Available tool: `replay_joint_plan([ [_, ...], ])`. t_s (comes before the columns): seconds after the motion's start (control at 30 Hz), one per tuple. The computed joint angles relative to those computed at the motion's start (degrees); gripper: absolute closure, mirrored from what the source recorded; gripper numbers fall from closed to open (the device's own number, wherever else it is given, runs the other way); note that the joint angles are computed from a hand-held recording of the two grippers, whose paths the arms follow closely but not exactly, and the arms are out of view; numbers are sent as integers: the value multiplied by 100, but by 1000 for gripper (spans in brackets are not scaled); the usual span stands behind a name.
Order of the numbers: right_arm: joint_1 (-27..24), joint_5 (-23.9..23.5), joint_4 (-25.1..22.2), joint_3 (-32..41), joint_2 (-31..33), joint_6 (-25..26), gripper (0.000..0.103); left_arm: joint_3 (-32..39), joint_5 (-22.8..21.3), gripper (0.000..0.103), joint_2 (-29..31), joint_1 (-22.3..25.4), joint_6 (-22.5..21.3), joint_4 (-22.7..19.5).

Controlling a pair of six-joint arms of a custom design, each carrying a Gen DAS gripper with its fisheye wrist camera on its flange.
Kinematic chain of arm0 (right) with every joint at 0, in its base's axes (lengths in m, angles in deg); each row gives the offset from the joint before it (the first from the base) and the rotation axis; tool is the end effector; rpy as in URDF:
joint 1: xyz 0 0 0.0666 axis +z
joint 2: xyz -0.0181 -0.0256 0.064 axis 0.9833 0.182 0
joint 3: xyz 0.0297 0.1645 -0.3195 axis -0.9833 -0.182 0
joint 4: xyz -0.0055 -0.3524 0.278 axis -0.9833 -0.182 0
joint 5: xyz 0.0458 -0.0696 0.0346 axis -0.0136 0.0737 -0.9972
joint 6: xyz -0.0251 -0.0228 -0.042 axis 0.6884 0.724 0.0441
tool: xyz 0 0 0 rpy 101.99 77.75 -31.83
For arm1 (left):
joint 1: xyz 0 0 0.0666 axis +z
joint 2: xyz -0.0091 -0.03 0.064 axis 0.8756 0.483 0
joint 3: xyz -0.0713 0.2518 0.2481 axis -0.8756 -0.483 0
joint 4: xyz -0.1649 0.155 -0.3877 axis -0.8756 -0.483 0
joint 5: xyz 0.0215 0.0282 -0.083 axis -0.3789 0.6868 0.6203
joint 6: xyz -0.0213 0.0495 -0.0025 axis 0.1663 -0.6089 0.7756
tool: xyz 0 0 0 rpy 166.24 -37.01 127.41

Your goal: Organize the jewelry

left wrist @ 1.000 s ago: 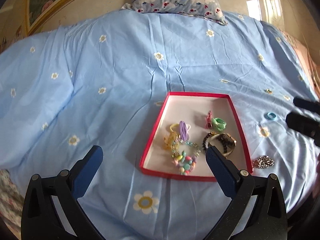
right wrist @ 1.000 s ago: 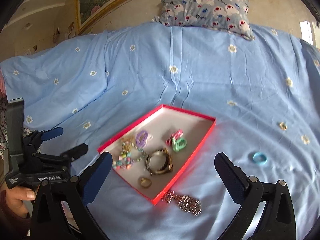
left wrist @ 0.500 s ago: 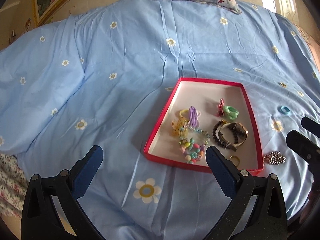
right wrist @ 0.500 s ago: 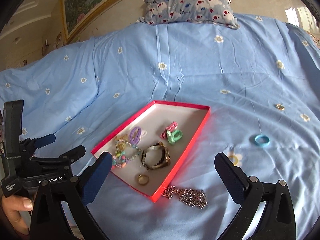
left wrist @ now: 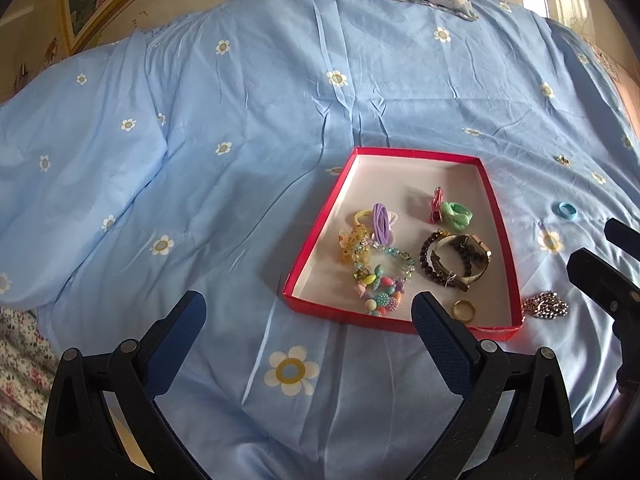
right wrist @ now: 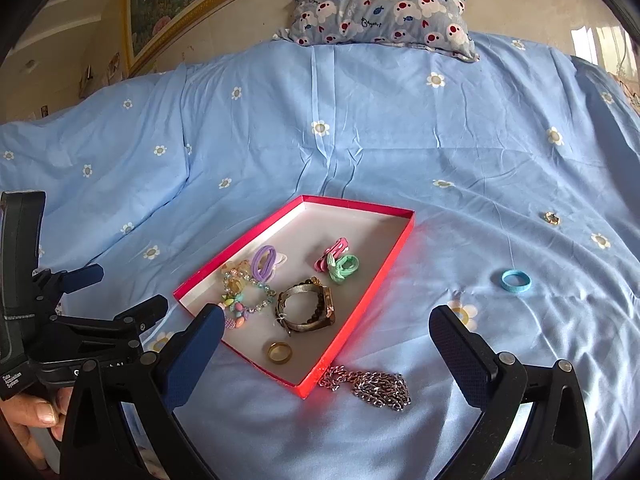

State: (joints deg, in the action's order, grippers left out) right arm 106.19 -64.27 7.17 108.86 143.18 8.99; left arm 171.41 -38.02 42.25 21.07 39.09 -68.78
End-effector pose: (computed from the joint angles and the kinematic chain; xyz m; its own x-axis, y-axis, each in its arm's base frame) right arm 0.4357 0.2255 0.4577 -0.5284 -0.1412 -0.8372 -0.5218 0.8319 0.1890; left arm 0.3787 -0.2850 0.4721 -0.6614 -0.0899 -0.7447 -0.3477 0.9165 0.1981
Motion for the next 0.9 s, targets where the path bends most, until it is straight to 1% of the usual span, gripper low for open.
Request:
replay_joint_plan([
  [0.2, 96, 175, 19, 30, -82, 138, 0, -53, 33, 0, -172, -21, -66, 238],
  [0.43, 157, 218, -22, 70, -54, 196, 0, -98, 36, 0, -239, -9, -58, 307],
  [0.6, 155, 194, -71, 97, -14, 173, 0, -129, 215, 0, -264, 44, -33, 339],
  [0.9, 168, 179, -108, 101, 22, 176, 0, -174, 198, 0, -292, 38, -35, 390],
])
